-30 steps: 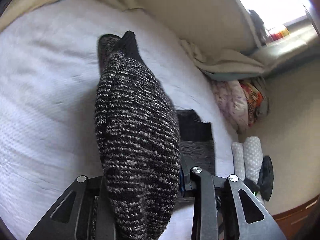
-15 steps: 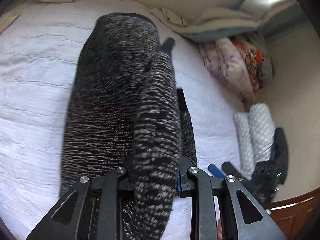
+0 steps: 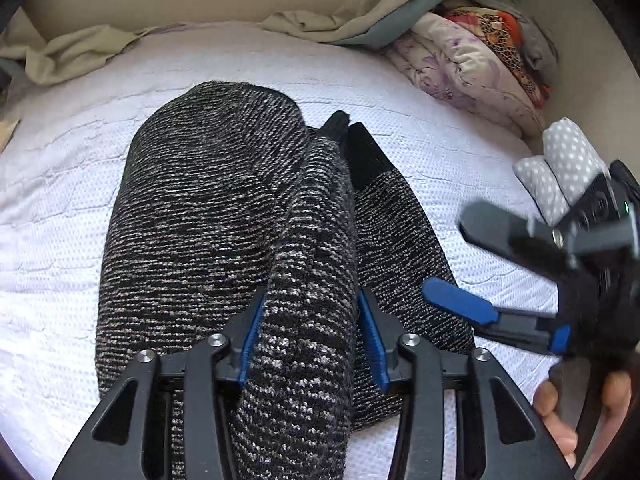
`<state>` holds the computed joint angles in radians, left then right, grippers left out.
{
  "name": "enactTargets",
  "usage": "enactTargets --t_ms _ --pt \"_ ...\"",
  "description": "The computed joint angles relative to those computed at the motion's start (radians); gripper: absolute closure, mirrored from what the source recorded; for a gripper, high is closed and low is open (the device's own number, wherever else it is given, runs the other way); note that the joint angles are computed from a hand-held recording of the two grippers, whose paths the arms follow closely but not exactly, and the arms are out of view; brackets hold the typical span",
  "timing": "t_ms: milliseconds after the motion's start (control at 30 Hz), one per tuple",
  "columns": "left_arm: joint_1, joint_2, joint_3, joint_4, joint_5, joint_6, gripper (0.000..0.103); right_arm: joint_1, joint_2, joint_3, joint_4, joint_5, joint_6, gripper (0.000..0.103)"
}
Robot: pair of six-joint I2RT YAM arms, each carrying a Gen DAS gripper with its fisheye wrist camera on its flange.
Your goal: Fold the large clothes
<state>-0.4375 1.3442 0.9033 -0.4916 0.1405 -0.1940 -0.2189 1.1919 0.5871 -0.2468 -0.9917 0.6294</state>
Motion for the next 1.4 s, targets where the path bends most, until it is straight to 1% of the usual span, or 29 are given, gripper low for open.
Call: enactTargets --t_ms 67,133,200,267,333,367,400,467,500,533,633,700,733,800,833,867,900,933,967,1000,1033,1067,1133,1233,1300,1333,1400 --pt "0.009 -0.010 -0.024 0.024 0.026 0.019 0.038 0.034 0.045 0.024 0.044 -0.021 0.013 0.019" --pt "0.009 -0.034 -0.057 0.046 0.025 0.040 0.035 0.064 0.101 0.059 0.076 -0.045 0.007 0.019" --pt "0.006 -0.045 -0.068 0.052 0.018 0.058 0.031 0.098 0.162 0.108 0.078 -0.015 -0.015 0.019" --pt "0.003 -0.049 -0.073 0.057 0.018 0.072 0.023 0.128 0.230 0.141 0.098 0.014 -0.017 0.019" --pt "-0.013 -0.052 -0.076 0.059 -0.010 0.064 0.024 0.155 0.314 0.170 0.126 0.011 0.004 0.019" --pt "-0.007 -0.050 -0.075 0.056 -0.001 0.062 0.023 0.168 0.348 0.190 0.121 0.008 0.000 0.019" --pt "0.009 -0.049 -0.074 0.053 0.032 0.068 0.022 0.176 0.373 0.205 0.119 0.004 -0.003 0.019" --pt "0.036 -0.054 -0.070 0.030 0.099 0.075 0.013 0.196 0.414 0.246 0.102 0.000 -0.029 0.019" --pt "0.052 -0.062 -0.068 0.008 0.128 0.081 0.012 0.205 0.431 0.272 0.072 -0.002 -0.059 0.024" --pt "0.067 -0.073 -0.063 -0.024 0.160 0.091 0.011 0.215 0.445 0.299 0.040 0.002 -0.090 0.032" --pt "0.162 -0.109 -0.052 -0.144 0.314 0.163 0.010 0.239 0.462 0.318 0.032 0.017 -0.114 0.045" --pt "0.272 -0.129 -0.047 -0.236 0.450 0.224 0.010 0.247 0.476 0.313 0.058 0.028 -0.086 0.048" --pt "0.355 -0.132 -0.044 -0.294 0.539 0.278 0.010 0.247 0.481 0.315 0.066 0.031 -0.077 0.048" --pt "0.492 -0.126 -0.043 -0.374 0.647 0.373 0.010 0.244 0.488 0.312 0.094 0.021 -0.045 0.048" --pt "0.548 -0.120 -0.044 -0.393 0.676 0.413 0.010 0.241 0.488 0.315 0.098 0.018 -0.033 0.048" --pt "0.616 -0.122 -0.054 -0.393 0.695 0.456 0.010 0.240 0.487 0.318 0.097 0.016 -0.031 0.048" --pt "0.681 -0.128 -0.073 -0.363 0.701 0.482 0.010 0.240 0.487 0.325 0.090 0.014 -0.033 0.048" --pt "0.709 -0.128 -0.081 -0.337 0.699 0.483 0.010 0.235 0.486 0.326 0.082 0.010 -0.039 0.047" --pt "0.743 -0.123 -0.094 -0.289 0.686 0.477 0.010 0.234 0.487 0.329 0.082 0.008 -0.035 0.047" --pt "0.747 -0.115 -0.101 -0.232 0.664 0.445 0.010 0.234 0.490 0.329 0.092 0.002 -0.022 0.047" --pt "0.762 -0.105 -0.121 -0.176 0.648 0.425 0.010 0.218 0.484 0.308 0.093 -0.012 -0.035 0.045" --pt "0.770 -0.080 -0.124 -0.151 0.648 0.416 0.010 0.218 0.487 0.306 0.107 -0.014 -0.022 0.043" --pt "0.780 -0.031 -0.142 -0.119 0.681 0.406 0.009 0.205 0.494 0.289 0.128 -0.027 -0.025 0.038" --pt "0.763 -0.012 -0.156 -0.090 0.696 0.377 0.009 0.219 0.494 0.303 0.118 -0.018 -0.035 0.031" --pt "0.750 -0.042 -0.166 -0.111 0.691 0.409 0.009 0.236 0.496 0.322 0.095 -0.009 -0.050 0.027" --pt "0.725 -0.071 -0.172 -0.106 0.674 0.409 0.009 0.250 0.499 0.330 0.097 -0.002 -0.044 0.026" --pt "0.701 -0.108 -0.176 -0.128 0.667 0.437 0.009 0.271 0.499 0.341 0.091 0.023 -0.048 0.025"
